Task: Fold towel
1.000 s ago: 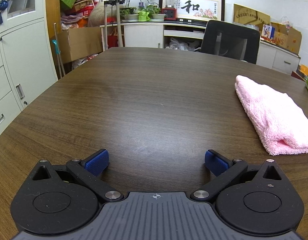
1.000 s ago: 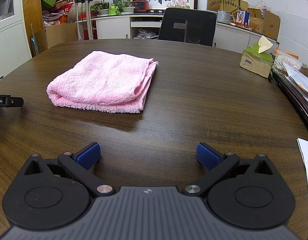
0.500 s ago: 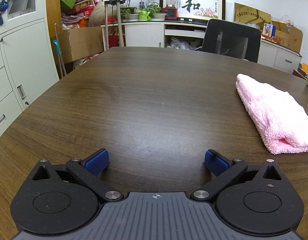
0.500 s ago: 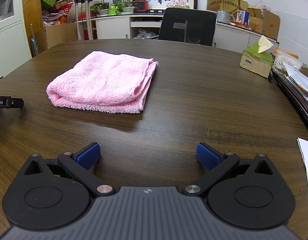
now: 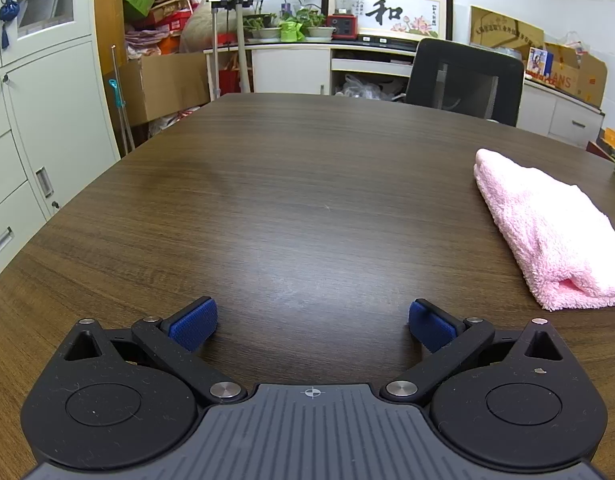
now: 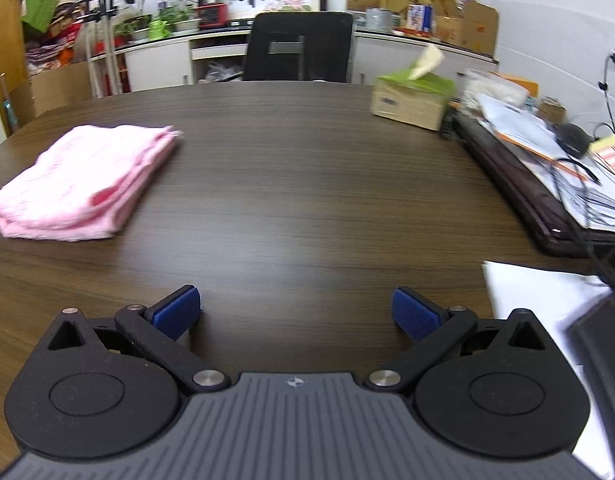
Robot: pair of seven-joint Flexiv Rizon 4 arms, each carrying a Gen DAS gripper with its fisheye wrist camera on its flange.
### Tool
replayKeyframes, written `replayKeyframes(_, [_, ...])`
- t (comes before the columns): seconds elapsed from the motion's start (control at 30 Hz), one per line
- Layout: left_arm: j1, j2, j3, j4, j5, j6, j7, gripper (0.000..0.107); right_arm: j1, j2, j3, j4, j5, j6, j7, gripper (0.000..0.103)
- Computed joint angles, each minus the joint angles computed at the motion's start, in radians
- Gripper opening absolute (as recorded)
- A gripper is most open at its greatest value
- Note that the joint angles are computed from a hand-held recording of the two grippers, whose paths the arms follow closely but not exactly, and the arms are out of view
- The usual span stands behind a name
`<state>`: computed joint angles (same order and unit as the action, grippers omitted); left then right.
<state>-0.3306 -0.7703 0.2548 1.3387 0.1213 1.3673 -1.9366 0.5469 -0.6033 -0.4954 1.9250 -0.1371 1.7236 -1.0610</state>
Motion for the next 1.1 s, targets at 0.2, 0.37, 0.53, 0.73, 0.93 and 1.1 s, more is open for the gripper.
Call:
replayKeyframes(0.2, [0.01, 0.001, -0.011, 0.003, -0.001, 0.006, 0.01, 0.103, -0.069, 0.015, 0.061, 0.01, -0.007, 0.017, -0.042, 0.103])
replayKeyframes(0.37, [0.01, 0.001, -0.01, 0.006, -0.008, 0.007, 0.022, 0.103, -0.074, 0.016, 0.07, 0.005, -0.005, 0.005, -0.045, 0.103])
replayKeyframes(0.53, [0.005, -0.002, -0.002, -0.002, -0.004, -0.002, 0.015, 0.103, -0.08, 0.014, 0.076, 0.0, -0.007, 0.004, -0.042, 0.103])
replayKeyframes(0.73, [0.003, -0.003, -0.001, -0.011, -0.002, -0.011, 0.012, 0.103, -0.08, 0.014, 0.076, 0.0, -0.007, 0.006, -0.042, 0.103])
replayKeyframes(0.93, [0.0, -0.007, 0.004, -0.021, 0.005, -0.019, -0.001, 0.103, -0.075, 0.016, 0.073, 0.003, -0.007, 0.005, -0.041, 0.103])
replayKeyframes(1.1, [-0.001, -0.009, 0.006, -0.025, 0.013, -0.023, -0.012, 0.103, -0.075, 0.016, 0.072, 0.003, -0.007, 0.005, -0.04, 0.103])
